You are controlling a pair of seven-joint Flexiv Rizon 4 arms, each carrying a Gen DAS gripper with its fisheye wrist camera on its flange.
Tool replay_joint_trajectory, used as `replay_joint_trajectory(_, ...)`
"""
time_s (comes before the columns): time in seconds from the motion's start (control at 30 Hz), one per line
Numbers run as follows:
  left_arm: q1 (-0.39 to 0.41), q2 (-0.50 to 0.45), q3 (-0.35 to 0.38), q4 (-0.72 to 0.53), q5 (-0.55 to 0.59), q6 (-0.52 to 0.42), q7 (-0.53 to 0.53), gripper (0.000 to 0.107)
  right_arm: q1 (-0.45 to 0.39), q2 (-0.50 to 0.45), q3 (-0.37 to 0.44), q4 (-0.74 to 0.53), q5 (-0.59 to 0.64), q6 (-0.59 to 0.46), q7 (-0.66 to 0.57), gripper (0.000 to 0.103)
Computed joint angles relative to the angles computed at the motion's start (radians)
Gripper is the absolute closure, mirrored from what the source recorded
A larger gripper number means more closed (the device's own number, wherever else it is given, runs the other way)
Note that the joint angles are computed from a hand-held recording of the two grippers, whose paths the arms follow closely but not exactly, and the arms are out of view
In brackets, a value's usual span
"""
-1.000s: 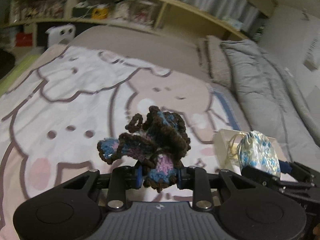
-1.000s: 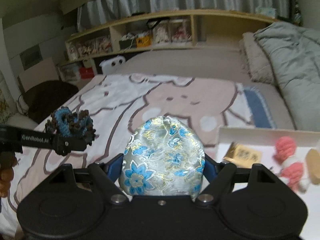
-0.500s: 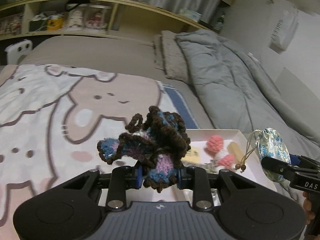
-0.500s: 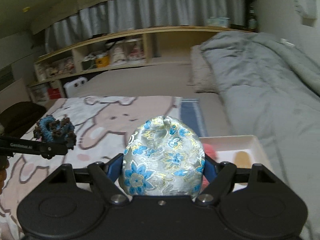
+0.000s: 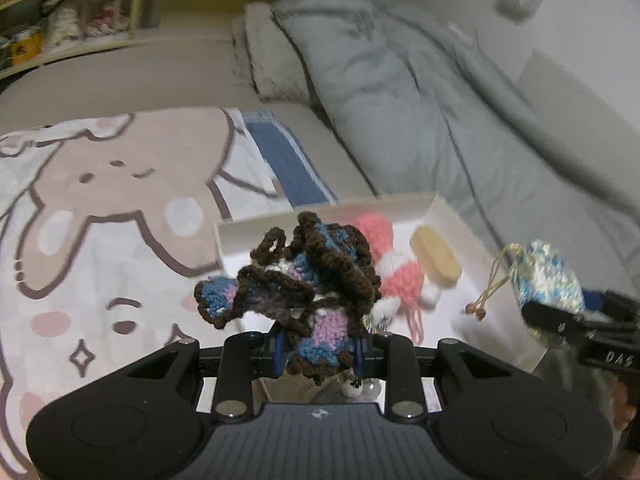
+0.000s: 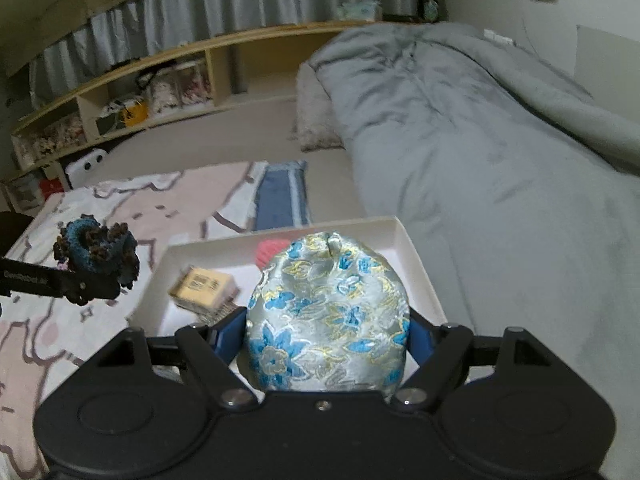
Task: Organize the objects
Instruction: 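Carry both pouches over the white box with both grippers, then open both grippers to release the pouches in the box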
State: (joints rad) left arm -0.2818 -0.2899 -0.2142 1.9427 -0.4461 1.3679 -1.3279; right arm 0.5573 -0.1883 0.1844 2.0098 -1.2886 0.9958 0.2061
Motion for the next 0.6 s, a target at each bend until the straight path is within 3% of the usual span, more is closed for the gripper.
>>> replay_joint_trajectory(0.2, -0.023, -0.063, 0.022, -0.072, 0.063, -0.048, -0.034, 0.076, -0.032, -0.006, -0.018, 0.035, -0.040, 0.060, 0.058, 0.023)
replay_joint_trajectory(0.27, -0.024, -0.080, 0.028, -0.090, 0.078, -0.069, -0.045, 0.071, -0.045, -0.019, -0.026, 0.035, -0.059, 0.095, 0.077, 0.023)
replay_joint_trajectory(0.4, -0.060, -0.100, 0.094, -0.134, 0.175, -0.129, -0.151, 0.037, -0.036, -0.046, -0.015, 0.026, 0.029, 0.070, 0.010, 0.014)
replay_joint_trajectory(0.43, -0.039, -0.095, 0.066, -0.115, 0.148, -0.106, -0.124, 0.036, -0.027, -0.048, -0.013, 0.023, 0.055, 0.046, -0.008, 0.013)
replay_joint_trajectory(0.6, -0.031, -0.082, 0.066, -0.109, 0.166, -0.110, -0.136, 0.036, -0.015, -0.030, -0.018, 0.042, 0.067, 0.041, -0.007, 0.012)
